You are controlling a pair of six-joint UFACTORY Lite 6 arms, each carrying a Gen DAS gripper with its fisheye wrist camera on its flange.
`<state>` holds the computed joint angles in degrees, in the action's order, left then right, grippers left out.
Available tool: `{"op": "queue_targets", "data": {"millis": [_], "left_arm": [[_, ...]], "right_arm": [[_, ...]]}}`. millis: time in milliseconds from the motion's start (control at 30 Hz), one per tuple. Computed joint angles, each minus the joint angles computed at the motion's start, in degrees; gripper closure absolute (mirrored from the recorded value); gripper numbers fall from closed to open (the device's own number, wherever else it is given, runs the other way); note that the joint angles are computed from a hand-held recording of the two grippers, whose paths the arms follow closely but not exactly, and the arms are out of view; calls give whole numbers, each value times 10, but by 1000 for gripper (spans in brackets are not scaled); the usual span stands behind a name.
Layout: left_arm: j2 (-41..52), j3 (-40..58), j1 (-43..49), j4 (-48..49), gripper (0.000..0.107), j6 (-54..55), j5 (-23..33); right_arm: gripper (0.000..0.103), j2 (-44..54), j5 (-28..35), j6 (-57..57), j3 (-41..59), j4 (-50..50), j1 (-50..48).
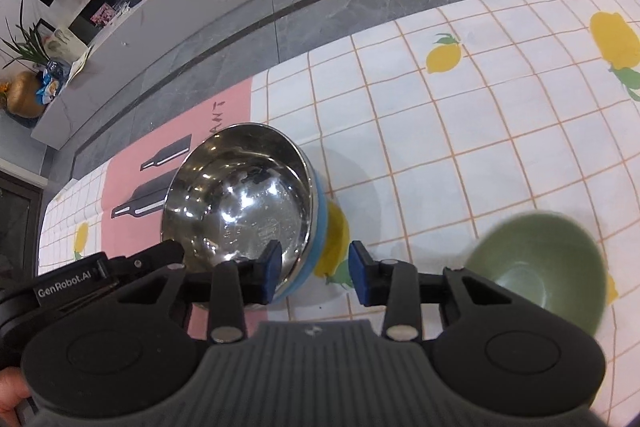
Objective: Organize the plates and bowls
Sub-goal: 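Close both grippers on the rim of the blue steel bowl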
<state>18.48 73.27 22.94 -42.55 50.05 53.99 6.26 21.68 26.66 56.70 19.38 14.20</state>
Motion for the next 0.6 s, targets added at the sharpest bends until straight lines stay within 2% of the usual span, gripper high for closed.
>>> {"op": "queue_targets", "data": {"millis": [100,233,267,400,600], "left_arm": [[5,1,-9,-5,84,3,-10],[-4,-6,-21,-6,95,19,-21],[-10,-10,-26,0,95,18,-29],[-49,-39,-41,24,96,24,-54],[-108,-63,-31,53,97,22,-34]], "right_arm": [[73,17,-6,3,13,-7,-1],[86,28,-8,-4,20,-7,0],[89,27,-10,-9,19,-3,0],[91,27,0,29,26,-39,9],[92,-15,20,47,7,-45,17]]}}
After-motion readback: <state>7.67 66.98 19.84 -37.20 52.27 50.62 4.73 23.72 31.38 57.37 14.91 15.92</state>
